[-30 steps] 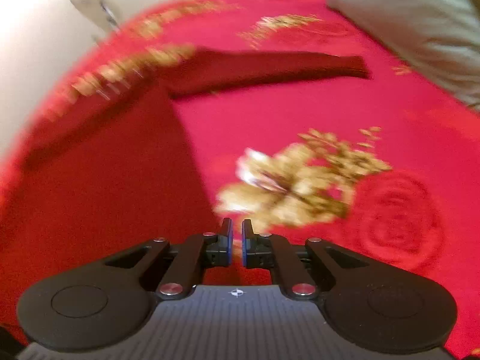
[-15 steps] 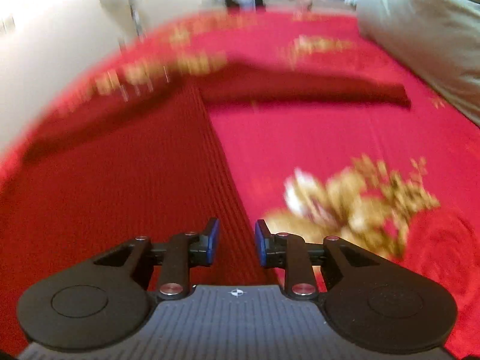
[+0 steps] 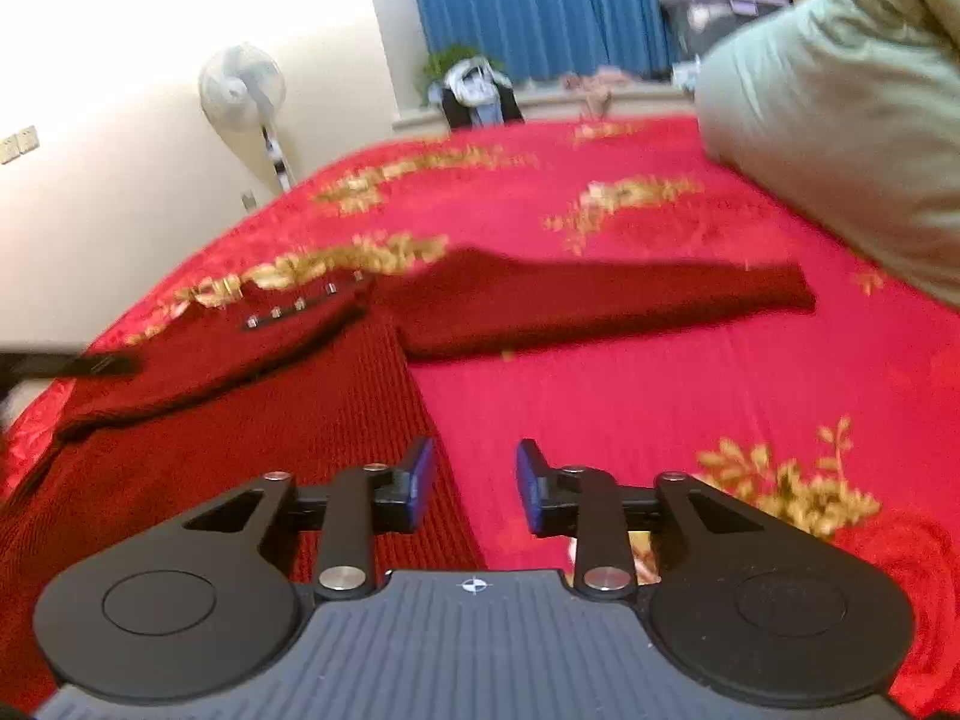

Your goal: Fold small clothes

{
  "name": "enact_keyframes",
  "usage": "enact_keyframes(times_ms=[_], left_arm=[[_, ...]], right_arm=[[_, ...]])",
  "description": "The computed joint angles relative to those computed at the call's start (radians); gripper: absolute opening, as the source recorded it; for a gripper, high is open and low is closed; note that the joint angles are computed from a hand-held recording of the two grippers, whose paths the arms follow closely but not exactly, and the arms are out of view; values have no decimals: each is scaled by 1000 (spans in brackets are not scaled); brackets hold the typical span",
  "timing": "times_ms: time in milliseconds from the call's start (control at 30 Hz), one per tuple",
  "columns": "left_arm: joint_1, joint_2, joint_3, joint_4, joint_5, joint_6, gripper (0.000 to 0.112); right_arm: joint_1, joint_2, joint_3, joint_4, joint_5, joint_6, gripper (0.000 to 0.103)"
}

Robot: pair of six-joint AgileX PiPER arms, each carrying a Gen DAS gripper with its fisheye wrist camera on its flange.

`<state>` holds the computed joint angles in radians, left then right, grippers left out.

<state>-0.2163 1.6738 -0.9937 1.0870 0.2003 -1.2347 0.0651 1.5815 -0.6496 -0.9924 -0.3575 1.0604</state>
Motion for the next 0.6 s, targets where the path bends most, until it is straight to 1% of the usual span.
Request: enact_keyframes(times_ms=[33,67,100,133,167,200,233,267,300,333,367,400,433,467,533,600], left_arm=[[-34,72,-67,60,43,-68,60],[-62,160,-149,80,82,-95,68],[-80,231,-222,74,111,-83,71],[-94,283,-282,37,143,-30,73],[-109,349,-367,-24,194,55,73],[-123,400,-431,-45,254,101,72],[-129,450,-496,-65,311,153,59],[-117,476,-534,-112,327,229,32],[-96,478,-537,-147,304,283,15],[-72,450,-501,-142,275,296,10],[-55,420,-467,-97,253,274,9],[-38,375,-418,-13,243,222,9],[-16,320,-356,86,228,147,8],[18,262,-295,171,211,73,7],[131,125,-166,290,175,-57,7],[286,-12,-51,371,144,-161,7]], right_arm=[[1,-1,-9,-64,17,76,36],[-3,9,-23,-119,25,138,36],[-3,14,-29,-149,32,173,36],[-3,20,-38,-176,38,200,36],[2,29,-44,-173,49,199,36],[5,39,-52,-177,60,208,36],[5,46,-56,-183,68,225,36],[3,57,-62,-192,64,246,36],[-8,65,-67,-228,49,285,36],[-15,71,-71,-246,40,307,36],[-15,69,-70,-242,43,306,36],[-10,70,-70,-220,51,285,36],[-5,66,-64,-203,61,264,38],[7,69,-68,-200,80,258,44],[29,73,-73,-187,110,243,45],[30,67,-68,-172,107,216,45]])
